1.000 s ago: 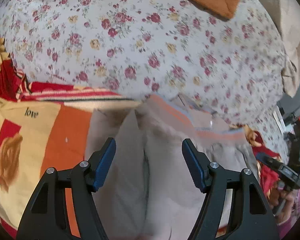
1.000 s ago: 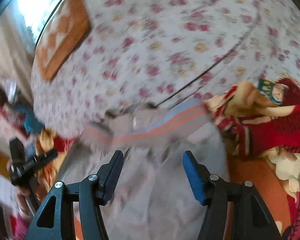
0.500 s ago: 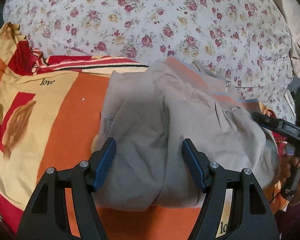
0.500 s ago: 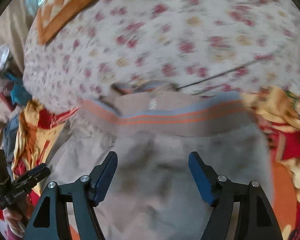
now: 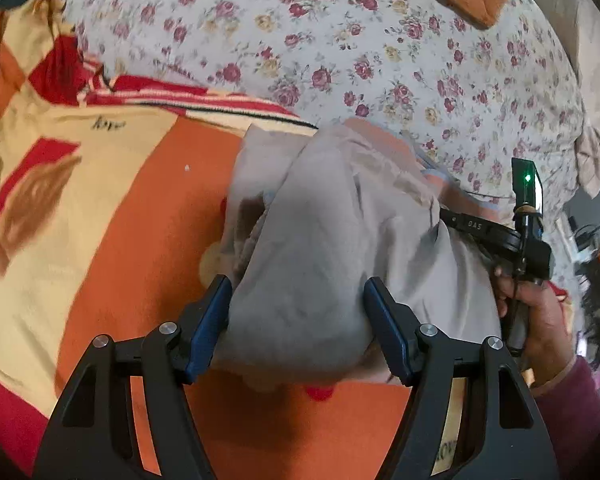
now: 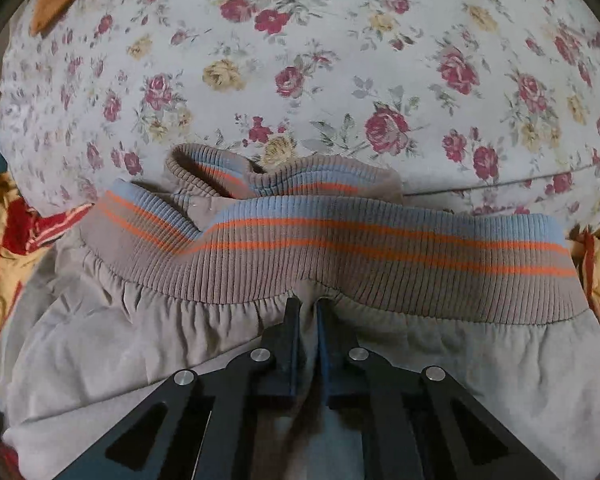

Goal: Fold large clothes
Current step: 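Smooth the folded jacket flat with both open tools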

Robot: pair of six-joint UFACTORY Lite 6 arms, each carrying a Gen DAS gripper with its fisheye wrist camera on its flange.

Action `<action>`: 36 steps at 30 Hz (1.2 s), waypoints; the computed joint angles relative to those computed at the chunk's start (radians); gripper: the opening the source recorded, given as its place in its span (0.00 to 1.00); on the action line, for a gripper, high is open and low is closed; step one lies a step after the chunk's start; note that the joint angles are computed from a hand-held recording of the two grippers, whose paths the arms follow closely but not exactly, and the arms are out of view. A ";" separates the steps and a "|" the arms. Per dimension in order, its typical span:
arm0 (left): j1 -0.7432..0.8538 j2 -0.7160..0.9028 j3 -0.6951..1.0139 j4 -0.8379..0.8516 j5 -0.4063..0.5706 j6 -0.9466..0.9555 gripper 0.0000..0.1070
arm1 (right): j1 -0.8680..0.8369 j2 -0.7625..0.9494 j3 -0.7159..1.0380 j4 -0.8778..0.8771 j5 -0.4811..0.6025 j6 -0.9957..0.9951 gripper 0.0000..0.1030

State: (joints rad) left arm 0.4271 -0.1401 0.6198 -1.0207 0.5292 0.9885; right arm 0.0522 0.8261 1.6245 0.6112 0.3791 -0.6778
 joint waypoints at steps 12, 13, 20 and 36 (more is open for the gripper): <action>0.198 0.009 -0.028 -0.009 0.241 0.253 0.64 | -0.473 -0.571 -0.530 0.285 0.407 -0.586 0.67; 0.203 0.023 -0.024 -0.019 0.250 0.264 0.64 | -0.550 -0.605 -0.565 0.281 0.417 -0.625 0.69; 0.097 0.049 -0.040 -0.046 0.149 0.296 0.24 | -0.824 -0.579 -0.605 0.227 0.536 -0.725 0.68; 0.170 0.043 -0.072 0.004 0.124 0.247 0.12 | -0.857 -0.616 -0.701 0.186 0.438 -0.866 0.04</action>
State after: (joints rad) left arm 0.5975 -0.0970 0.5480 -1.0169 0.6533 1.2354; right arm -0.8048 0.2096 0.9239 0.7976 0.8172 -1.5438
